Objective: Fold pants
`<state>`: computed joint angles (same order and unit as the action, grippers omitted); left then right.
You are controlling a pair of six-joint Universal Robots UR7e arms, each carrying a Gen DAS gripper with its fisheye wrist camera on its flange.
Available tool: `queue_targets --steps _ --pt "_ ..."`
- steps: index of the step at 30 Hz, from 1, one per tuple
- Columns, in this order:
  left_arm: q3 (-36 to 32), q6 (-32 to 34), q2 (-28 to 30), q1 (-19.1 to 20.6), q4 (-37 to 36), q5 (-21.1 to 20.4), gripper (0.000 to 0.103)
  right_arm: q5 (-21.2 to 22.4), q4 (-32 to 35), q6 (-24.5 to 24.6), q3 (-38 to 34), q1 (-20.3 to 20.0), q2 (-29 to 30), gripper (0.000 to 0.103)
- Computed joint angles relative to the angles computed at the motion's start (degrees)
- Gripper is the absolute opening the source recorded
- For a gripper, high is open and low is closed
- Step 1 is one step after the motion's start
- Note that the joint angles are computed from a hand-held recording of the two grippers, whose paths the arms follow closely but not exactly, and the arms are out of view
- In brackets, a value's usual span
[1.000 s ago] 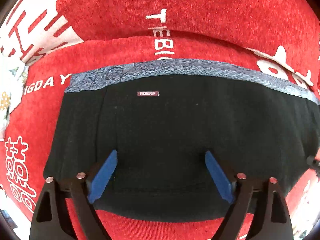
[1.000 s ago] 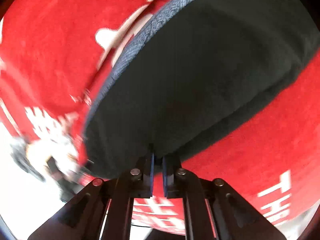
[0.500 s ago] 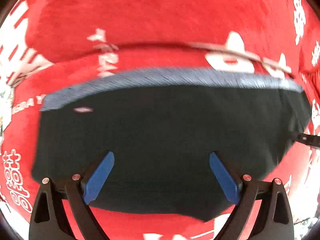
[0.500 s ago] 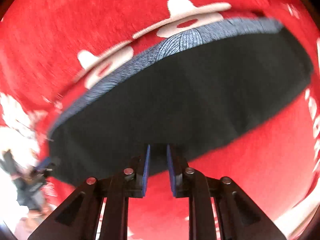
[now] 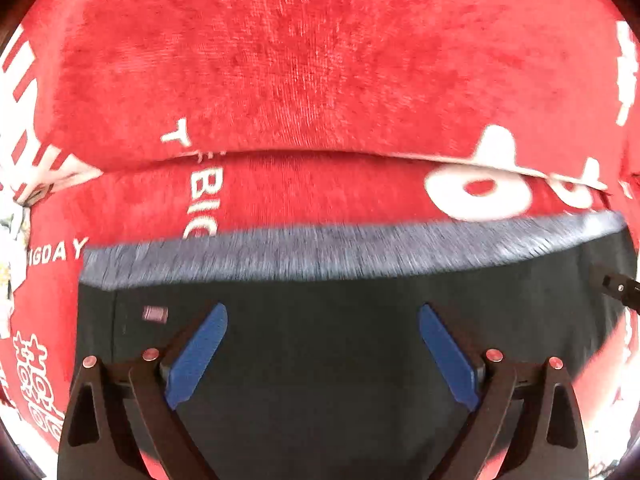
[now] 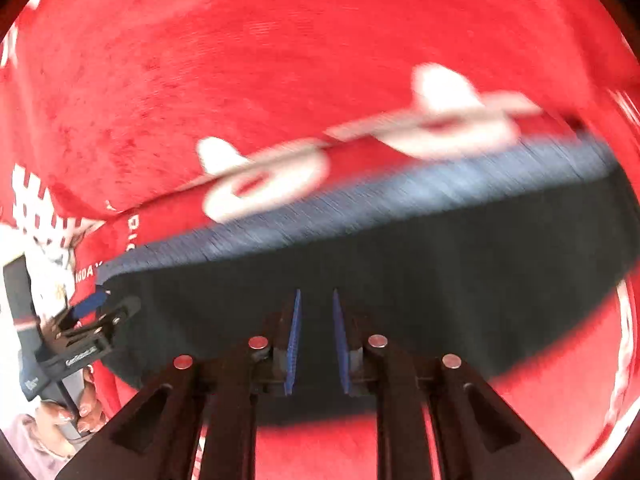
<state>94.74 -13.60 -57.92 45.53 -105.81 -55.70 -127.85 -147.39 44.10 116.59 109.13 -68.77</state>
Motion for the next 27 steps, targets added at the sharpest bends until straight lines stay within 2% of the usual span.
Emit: queue_targets --steps 2,3,5,8,10,12,13,14,16,20,21,22,23,25,27 --pt "-1.36 -1.92 2.38 0.69 3.22 1.85 0.098 -0.71 2.52 -2.53 -1.68 -1.88 2.22 0.021" --pt "-1.39 -2.48 2.74 1.19 3.98 1.47 0.098 -1.13 2.25 -3.63 -1.15 -2.79 2.52 0.021" --pt "0.49 -1.06 1.06 0.90 2.29 2.20 0.098 -1.56 -2.06 -5.37 1.18 -4.14 0.68 0.015" --pt "1.74 -0.50 -0.10 0.06 3.50 3.23 0.098 -5.84 2.73 0.67 2.74 -5.04 -3.41 0.010" --pt "1.15 -2.33 -0.51 -0.52 6.14 2.38 0.098 -6.04 7.50 6.08 3.77 -5.66 -7.11 0.010" --pt "1.07 -3.87 -1.29 -1.50 7.73 1.16 0.098 -7.26 15.17 13.11 3.96 -4.46 -10.44 0.025" --pt "1.26 -4.24 -1.80 -2.05 8.10 0.62 0.098 -6.83 16.36 14.47 4.54 -3.91 -11.89 0.038" --pt "1.56 -4.60 -2.38 -2.85 8.61 -0.22 0.098 -5.65 15.15 14.67 6.58 -3.13 -14.46 0.042" --pt "2.68 -5.47 -3.29 -4.52 9.30 -1.85 0.098 -4.92 16.13 16.52 9.73 -1.47 -18.99 0.043" --pt "4.62 -5.66 -1.49 -8.03 7.18 -5.98 0.098 -7.57 23.12 27.26 16.95 -0.38 -31.87 0.043" --pt "4.99 -5.73 -0.67 -8.85 6.51 -6.88 0.098 -7.88 24.14 29.69 19.52 -1.96 -36.85 0.043" --pt "5.24 -5.79 0.18 -9.39 5.71 -7.64 0.098 -7.49 23.88 29.73 21.18 -4.33 -41.02 0.043" --pt "5.57 -6.15 0.99 -10.14 4.78 -8.51 0.098 -7.84 21.45 30.81 24.40 -7.17 -46.06 0.043" --pt "6.62 -7.18 2.79 -11.60 2.11 -10.55 0.098 -5.43 15.39 27.85 27.83 -11.64 -50.94 0.043" --pt "6.43 -9.76 5.25 -12.75 2.15 -11.54 0.098 -1.07 7.29 19.72 31.52 -18.35 -55.19 0.043"
